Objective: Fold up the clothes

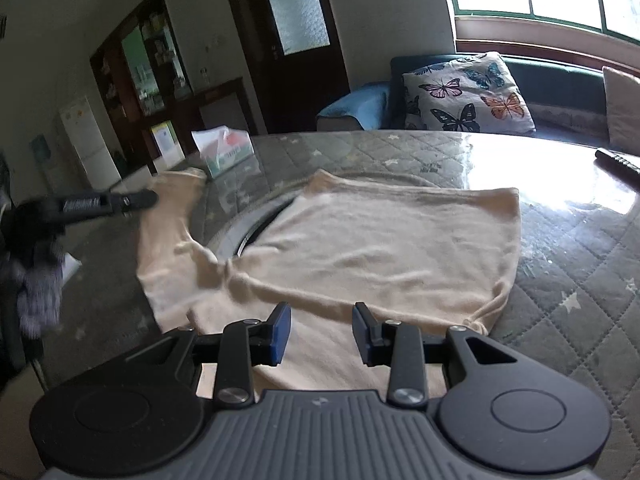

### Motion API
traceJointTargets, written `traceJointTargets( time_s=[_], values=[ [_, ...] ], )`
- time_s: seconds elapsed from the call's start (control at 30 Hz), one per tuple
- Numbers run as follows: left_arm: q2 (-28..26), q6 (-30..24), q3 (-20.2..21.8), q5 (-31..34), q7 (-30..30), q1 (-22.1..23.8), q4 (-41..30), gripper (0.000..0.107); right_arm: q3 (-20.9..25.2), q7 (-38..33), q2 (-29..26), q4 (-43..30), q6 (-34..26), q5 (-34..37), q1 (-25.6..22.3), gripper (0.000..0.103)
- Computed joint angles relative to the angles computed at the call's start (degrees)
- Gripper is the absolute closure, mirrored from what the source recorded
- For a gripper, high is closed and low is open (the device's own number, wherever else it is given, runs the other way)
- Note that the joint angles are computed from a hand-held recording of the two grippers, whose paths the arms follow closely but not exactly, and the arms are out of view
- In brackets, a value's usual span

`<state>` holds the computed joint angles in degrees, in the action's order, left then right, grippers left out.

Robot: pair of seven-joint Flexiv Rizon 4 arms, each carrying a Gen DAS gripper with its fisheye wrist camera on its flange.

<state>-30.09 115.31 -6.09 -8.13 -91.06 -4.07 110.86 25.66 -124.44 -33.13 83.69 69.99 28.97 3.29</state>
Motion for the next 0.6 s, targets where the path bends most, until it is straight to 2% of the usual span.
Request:
traceJointTargets(
  time_s=[0.1,0.23,0.3,0.4,0.47,0.53,0.6],
  values=[
    [-1.3,-3.7,-5.7,6.8,2.9,3.0,-1.7,0.103,0.8,-0.1,-0.3,-1.3,-1.0,1.4,-0.9,0.069],
    [-3.0,-10.0,-12.8,10.6,7.3,7.2,-2.5,0.100,0.4,1.6,-0.7,-2.6,-2.9,3.1,-1.1,0.069],
    [-2.9,-12.4,-13.8,10.3,9.7,7.4,-2.1,0.099,-0.3,2.8,-1.0,-3.0,-4.2,3.4,-0.9,0.069],
    [-1.9,-12.3,-16.3,9.9,12.2,9.6,0.4,0.097,-1.6,4.9,-1.6,-3.4,-6.6,2.9,-0.2,0.069],
    [-1.2,-11.1,-17.4,9.7,13.0,11.0,2.0,0.093,-2.3,5.8,-1.9,-3.7,-8.2,2.4,0.3,0.069],
    [-0.4,-10.3,-16.5,9.2,13.3,11.1,2.5,0.074,-3.1,6.7,-2.2,-3.6,-8.9,1.5,1.2,0.069],
    [0.6,-9.1,-13.9,8.6,13.1,10.0,3.0,0.064,-3.2,7.2,-2.5,-3.7,-9.7,1.1,1.6,0.069]
  ],
)
